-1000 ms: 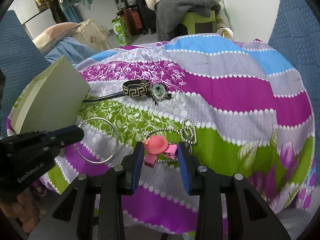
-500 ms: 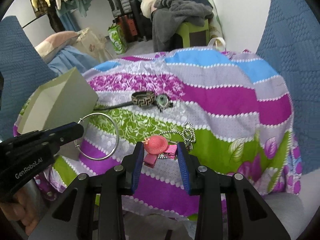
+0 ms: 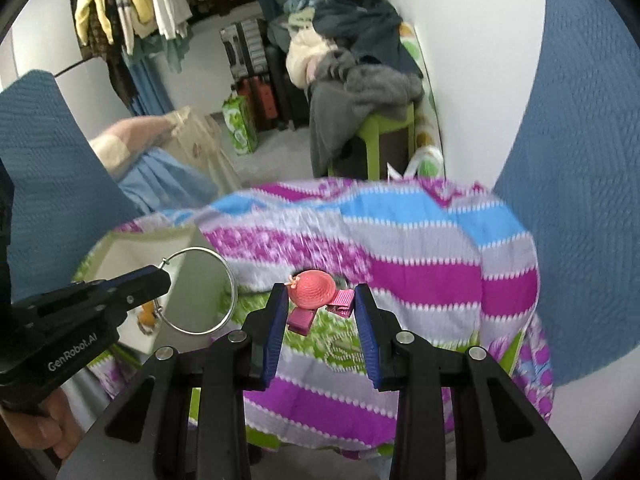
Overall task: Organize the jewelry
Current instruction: 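Lift and carry the silver hoop and pink hat clip over the white box, then open both tools to drop the hoop and pink clip into the box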
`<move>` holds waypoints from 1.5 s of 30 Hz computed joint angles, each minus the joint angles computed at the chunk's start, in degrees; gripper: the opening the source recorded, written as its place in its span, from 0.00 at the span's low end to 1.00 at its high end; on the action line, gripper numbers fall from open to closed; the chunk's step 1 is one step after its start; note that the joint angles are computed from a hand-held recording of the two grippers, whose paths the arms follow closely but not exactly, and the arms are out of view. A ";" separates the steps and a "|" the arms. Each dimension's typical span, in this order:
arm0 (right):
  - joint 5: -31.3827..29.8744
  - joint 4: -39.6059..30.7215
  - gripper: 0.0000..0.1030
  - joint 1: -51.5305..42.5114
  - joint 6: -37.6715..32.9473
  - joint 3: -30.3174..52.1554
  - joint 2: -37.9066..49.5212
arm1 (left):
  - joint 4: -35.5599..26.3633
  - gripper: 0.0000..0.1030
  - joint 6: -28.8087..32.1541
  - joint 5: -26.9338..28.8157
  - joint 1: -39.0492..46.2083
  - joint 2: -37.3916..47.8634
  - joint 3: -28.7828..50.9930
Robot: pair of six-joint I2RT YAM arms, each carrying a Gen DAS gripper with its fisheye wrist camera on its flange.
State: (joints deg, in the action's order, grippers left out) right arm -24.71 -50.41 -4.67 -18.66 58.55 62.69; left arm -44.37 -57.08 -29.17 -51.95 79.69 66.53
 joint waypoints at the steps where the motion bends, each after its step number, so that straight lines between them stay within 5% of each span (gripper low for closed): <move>1: 0.30 -0.60 0.30 0.94 0.86 1.65 -0.04 | -1.24 0.02 0.29 -0.46 0.19 -0.97 0.70; 21: 15.32 -2.45 0.30 31.09 20.27 22.23 4.60 | -20.59 0.02 10.44 -3.10 11.66 -19.28 10.24; 34: 22.55 3.58 0.30 45.46 29.41 11.80 7.62 | -15.34 0.02 19.99 15.05 32.70 -35.85 -13.13; 45: 23.11 8.50 0.30 51.28 32.97 -0.55 10.33 | -8.93 0.02 25.55 26.17 44.32 -41.47 -30.82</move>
